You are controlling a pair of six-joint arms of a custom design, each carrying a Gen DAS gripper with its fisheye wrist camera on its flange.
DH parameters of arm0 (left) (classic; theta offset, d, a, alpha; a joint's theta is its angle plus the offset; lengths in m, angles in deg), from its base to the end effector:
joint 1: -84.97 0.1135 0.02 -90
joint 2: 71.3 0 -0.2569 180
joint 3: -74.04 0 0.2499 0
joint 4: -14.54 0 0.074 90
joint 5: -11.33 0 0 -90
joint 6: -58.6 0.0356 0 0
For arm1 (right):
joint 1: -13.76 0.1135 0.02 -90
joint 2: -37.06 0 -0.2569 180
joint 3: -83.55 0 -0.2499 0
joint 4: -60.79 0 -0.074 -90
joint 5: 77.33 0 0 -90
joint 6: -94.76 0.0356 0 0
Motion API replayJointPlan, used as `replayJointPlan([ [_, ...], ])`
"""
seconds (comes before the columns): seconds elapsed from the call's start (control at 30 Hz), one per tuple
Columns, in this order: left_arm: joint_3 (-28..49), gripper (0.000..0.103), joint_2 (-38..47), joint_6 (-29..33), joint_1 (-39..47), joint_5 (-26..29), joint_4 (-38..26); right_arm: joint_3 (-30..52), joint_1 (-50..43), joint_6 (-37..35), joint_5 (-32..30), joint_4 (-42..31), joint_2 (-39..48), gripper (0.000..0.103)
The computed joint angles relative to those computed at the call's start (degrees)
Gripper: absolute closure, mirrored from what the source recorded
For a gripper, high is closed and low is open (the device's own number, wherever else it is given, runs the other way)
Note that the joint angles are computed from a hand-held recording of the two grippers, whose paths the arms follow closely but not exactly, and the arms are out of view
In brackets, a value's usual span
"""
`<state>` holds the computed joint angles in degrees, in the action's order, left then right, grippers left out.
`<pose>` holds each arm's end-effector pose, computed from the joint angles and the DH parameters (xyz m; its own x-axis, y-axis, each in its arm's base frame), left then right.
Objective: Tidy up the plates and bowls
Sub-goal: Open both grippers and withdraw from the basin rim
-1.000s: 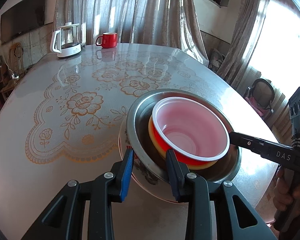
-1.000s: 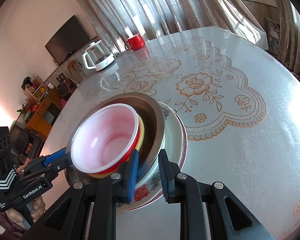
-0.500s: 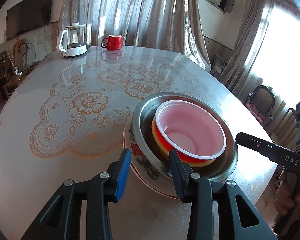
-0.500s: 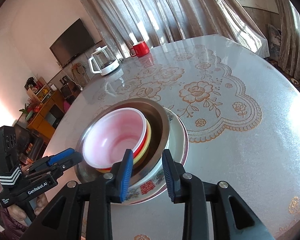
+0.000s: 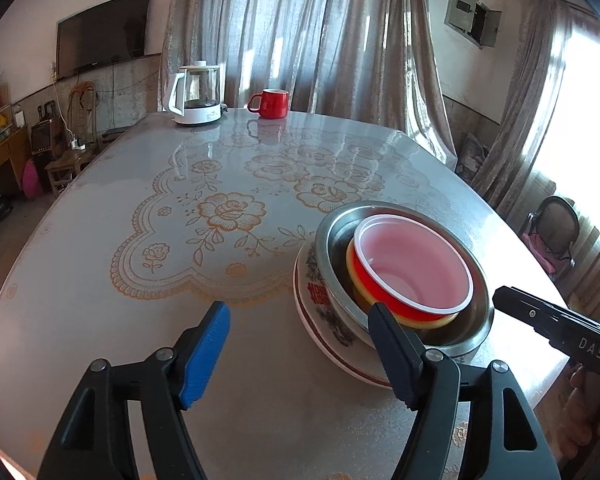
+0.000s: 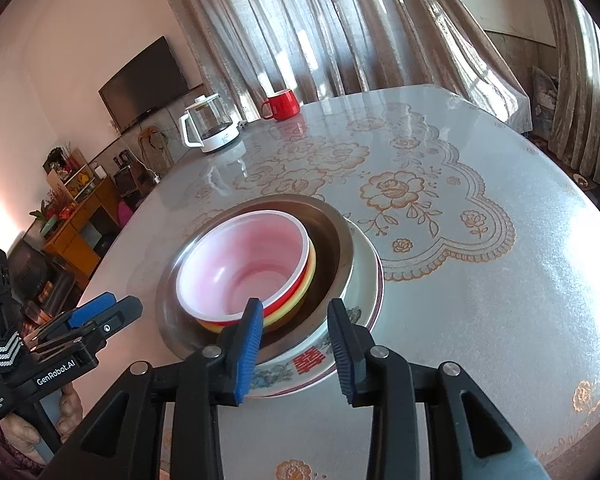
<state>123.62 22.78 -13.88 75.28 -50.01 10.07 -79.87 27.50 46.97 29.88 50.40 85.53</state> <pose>0.2787 -0.0649 0.1152 -0.5712 0.3655 -0.7349 0.6607 0.7361 -0.1474 0.1402 0.0234 0.1011 -0.4936 0.5400 -0.6817 0.4285 0.8331 0.3496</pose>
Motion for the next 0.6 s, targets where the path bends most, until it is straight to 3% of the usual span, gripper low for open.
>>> replayJointPlan([
  [0.13, -2.6, 0.018, -1.4, -0.9, 0.1, -2.2, 3.3, 0.5, 4.1, 2.7, 4.3, -1.5, 0.4, 0.070],
  [0.4, -4.7, 0.009, -1.7, -4.9, 0.7, -5.4, 6.3, 3.4, 14.1, 9.8, 16.4, -5.8, 3.7, 0.067],
  [0.6, -8.0, 0.000, -2.9, -6.2, -0.2, -8.6, 11.2, 6.4, 19.1, 14.0, 23.1, -6.8, 10.9, 0.066],
])
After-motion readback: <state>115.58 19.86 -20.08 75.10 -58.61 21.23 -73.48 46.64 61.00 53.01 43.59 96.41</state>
